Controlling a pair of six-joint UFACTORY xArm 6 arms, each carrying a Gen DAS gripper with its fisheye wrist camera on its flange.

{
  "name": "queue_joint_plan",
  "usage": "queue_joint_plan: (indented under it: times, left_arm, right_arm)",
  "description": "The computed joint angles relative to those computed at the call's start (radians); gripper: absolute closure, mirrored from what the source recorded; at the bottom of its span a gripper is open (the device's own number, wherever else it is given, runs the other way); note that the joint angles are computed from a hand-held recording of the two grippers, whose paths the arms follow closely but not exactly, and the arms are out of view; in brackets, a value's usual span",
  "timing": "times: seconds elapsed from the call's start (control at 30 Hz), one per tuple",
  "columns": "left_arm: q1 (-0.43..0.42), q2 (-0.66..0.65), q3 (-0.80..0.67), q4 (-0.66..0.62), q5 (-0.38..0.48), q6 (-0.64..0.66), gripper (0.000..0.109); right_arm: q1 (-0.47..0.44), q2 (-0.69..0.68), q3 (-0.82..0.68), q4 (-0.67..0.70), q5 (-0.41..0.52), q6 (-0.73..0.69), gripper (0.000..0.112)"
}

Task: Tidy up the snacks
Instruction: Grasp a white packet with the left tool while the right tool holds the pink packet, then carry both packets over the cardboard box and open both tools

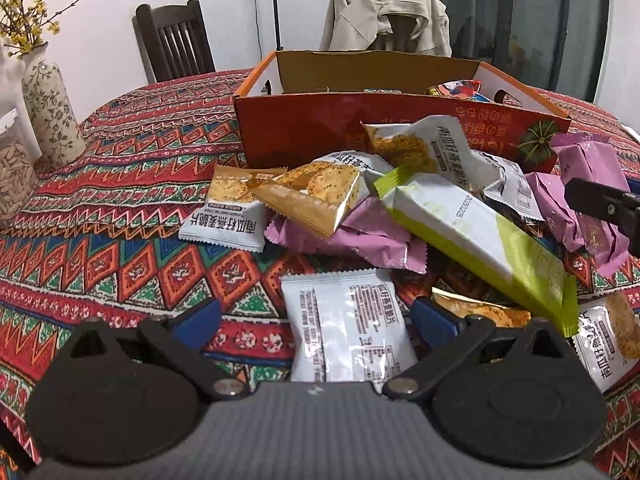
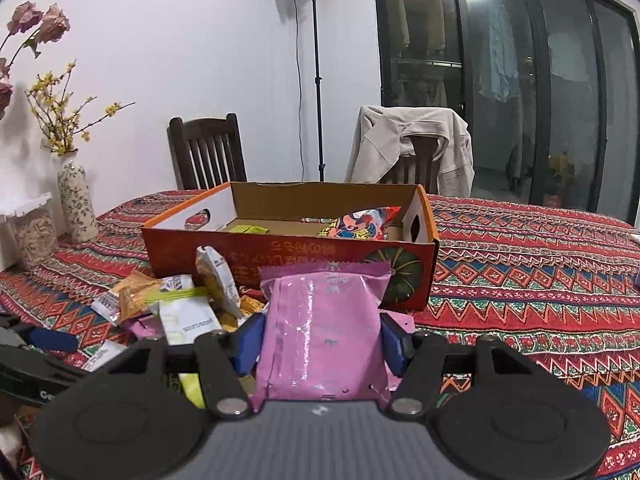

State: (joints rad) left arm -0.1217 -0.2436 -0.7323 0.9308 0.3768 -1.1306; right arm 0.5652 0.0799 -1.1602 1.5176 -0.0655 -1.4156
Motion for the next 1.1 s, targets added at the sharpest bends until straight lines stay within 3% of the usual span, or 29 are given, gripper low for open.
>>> queue_joint_plan:
  times: [0.13,0.23,0.3,0.4,0.57,0.87,1.0,1.1]
  left_arm:
    - [0.007,-0.016,0.022,-0.031,-0.029,0.000,0.010]
    - [0.010,-0.035,0.037,-0.004,-0.043,-0.024,0.028]
    - [0.014,-0.044,0.044,0.001,-0.054,-0.029,0.046]
    - [0.022,-0.061,0.062,-0.010,-0.084,-0.012,0.056]
    - [0.034,-0.091,0.091,0.003,-0.126,-0.024,0.057]
    - [0.062,-0.148,0.112,0.188,-0.192,-0.165,0.057]
    - [0.083,-0.144,0.076,0.320,-0.231,-0.271,0.057]
    - [0.091,-0.110,0.015,0.395,-0.249,-0.324,0.057]
  right_arm:
    - [0.000,-0.006,0.001,0.023,0.008,-0.025,0.053]
    - [0.000,-0.008,0.002,0.037,0.010,-0.040,0.053]
    - [0.001,-0.009,0.004,0.029,0.009,-0.032,0.053]
    - [0.003,-0.010,0.009,0.023,0.006,-0.027,0.053]
    - [0.007,-0.009,0.010,0.012,0.002,-0.015,0.053]
    - [0.006,-0.008,0.016,-0.034,-0.001,0.032,0.053]
    - [-0.009,-0.014,0.027,-0.149,0.017,0.168,0.053]
    - [-0.010,-0.020,0.017,-0.154,-0.005,0.186,0.053]
